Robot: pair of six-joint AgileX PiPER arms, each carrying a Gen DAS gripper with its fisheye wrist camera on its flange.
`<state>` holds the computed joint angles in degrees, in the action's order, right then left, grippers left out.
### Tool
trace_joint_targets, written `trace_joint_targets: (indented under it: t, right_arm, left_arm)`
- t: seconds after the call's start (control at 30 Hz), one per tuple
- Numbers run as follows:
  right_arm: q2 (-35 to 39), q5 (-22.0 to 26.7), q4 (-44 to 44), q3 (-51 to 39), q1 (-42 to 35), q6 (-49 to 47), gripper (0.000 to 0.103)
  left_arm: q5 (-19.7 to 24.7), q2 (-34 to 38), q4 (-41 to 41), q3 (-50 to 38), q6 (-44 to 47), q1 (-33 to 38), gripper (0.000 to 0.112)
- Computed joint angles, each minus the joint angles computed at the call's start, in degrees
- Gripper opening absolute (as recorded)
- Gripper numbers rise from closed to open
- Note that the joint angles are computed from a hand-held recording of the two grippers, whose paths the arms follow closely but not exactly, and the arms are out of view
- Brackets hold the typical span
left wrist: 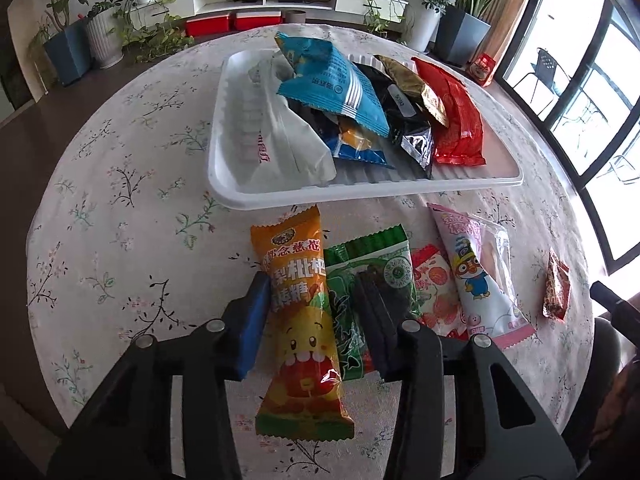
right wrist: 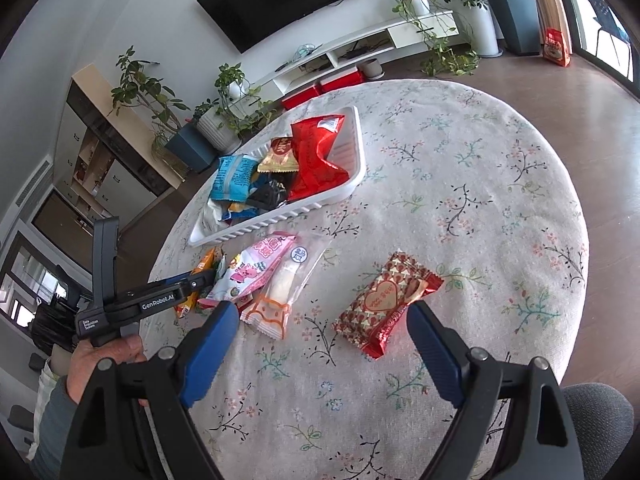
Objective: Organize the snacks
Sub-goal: 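Grasp the orange stick packet with the left tool while the right tool grasps the red heart packet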
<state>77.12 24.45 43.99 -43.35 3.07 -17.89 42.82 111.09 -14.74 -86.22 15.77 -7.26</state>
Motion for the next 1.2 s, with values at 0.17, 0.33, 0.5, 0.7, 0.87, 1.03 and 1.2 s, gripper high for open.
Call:
trace_joint_targets:
  t: [0.17, 0.33, 0.5, 0.7, 0.87, 1.03, 1.2]
  right_arm:
    - [-0.1, -0.1, -0.3, 0.0, 0.3, 0.4, 0.089]
    - [0.2, -0.3, -0.3, 0.0, 0.7, 0.2, 0.089]
    - [0.2, -0.5, -1.5, -0.1, 1.0, 1.6, 0.089]
    - [0.8, -0.1, -1.4, -0.4, 1.1, 1.2, 0.089]
    - [1.2, -0.5, -3.9, -0.7, 1.5, 3.4, 0.089]
    - [0.9, -0.4, -8.4, -1.1, 1.7, 7.3, 0.087]
    - [1.1, -0.3, -17.4, -1.4, 3.1, 15.3, 0.082]
  left_arm:
    - [-1.6, -1.5, -0.1, 1.4, -0.1, 0.9, 0.041]
    - [-0.8, -0.1, 0.6, 1.1, -0.4, 1.0, 0.042]
    - [-0.9, -0.2, 1.8, 1.0, -1.9, 2.0, 0.043]
    - [1.4, 1.4, 3.0, -0.9, -0.8, 2.0, 0.043]
    - [2.6, 2.3, 4.4, -2.4, 0.3, 1.3, 0.039]
    - [1.3, 1.3, 3.8, -1.0, 2.2, 1.7, 0.022]
    - [-1.4, -1.4, 1.2, 3.9, 5.3, 2.3, 0.022]
